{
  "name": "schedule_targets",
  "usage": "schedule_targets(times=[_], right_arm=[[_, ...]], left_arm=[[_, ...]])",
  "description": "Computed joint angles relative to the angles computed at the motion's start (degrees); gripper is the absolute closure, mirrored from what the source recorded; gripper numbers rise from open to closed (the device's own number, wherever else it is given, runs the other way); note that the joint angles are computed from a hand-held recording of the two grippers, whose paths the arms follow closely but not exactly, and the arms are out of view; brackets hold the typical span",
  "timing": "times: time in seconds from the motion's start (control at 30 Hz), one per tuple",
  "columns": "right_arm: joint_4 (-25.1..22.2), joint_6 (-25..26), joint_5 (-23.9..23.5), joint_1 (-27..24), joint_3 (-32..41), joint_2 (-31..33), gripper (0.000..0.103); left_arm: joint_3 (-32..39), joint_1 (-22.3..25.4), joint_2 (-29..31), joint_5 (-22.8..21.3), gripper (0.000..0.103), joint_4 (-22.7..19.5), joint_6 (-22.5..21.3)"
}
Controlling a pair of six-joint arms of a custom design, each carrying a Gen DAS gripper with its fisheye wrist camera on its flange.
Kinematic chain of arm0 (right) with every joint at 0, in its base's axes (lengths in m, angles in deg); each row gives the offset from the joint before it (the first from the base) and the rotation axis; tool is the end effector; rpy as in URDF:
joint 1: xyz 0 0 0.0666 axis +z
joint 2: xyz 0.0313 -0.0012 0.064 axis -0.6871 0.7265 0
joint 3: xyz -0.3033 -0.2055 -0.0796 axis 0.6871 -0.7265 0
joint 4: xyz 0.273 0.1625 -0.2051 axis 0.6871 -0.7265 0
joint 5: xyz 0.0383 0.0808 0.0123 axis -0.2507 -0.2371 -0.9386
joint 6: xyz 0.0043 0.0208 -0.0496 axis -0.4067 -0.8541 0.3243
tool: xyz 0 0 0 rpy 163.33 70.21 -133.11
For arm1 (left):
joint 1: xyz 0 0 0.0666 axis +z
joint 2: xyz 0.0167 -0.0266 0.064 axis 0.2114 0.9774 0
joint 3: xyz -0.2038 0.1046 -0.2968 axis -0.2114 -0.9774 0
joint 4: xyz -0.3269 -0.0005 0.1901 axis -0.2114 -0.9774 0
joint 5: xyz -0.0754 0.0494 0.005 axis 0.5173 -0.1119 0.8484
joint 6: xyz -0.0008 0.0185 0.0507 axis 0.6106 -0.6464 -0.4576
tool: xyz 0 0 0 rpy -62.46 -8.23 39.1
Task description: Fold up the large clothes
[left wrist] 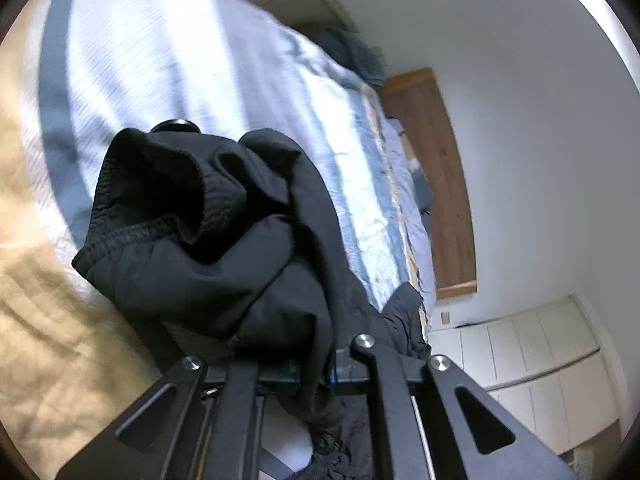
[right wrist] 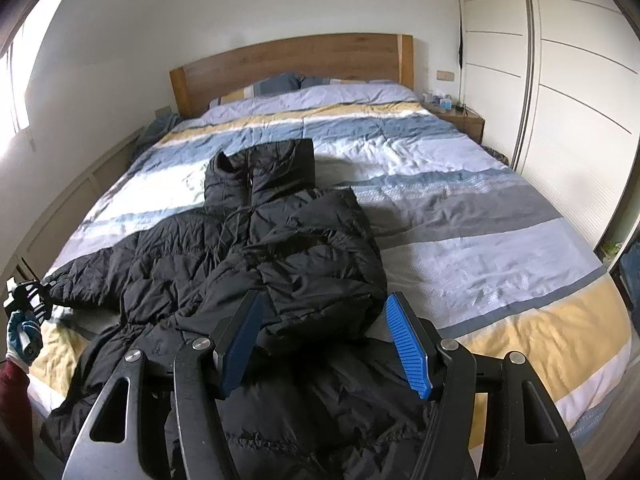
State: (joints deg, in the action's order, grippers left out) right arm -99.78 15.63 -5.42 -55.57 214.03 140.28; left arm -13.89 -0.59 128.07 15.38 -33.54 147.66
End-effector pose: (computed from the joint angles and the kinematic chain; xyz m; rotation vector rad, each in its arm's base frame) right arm 0.5956 -0.1132 0.5863 -0.3007 2.2762 0.2677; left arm 0.3818 -0.0780 0.4847 -1.3758 1.6234 -0.7836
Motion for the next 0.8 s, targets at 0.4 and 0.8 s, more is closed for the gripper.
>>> schedule_targets(times=[0.4, 0.8], right_arm=[[3.72, 0.15, -5.16, -5.21, -6.70, -4.89, 0.040], [6.58, -0.70, -10.58, -10.76, -12.12, -7.58, 0.040]], left_arm=[[19.84, -9.51, 9.07, -4.84, 0.096, -7.16, -9.64], [61.28, -20.13, 35.44, -4.40, 0.096, -26.52, -21.38]])
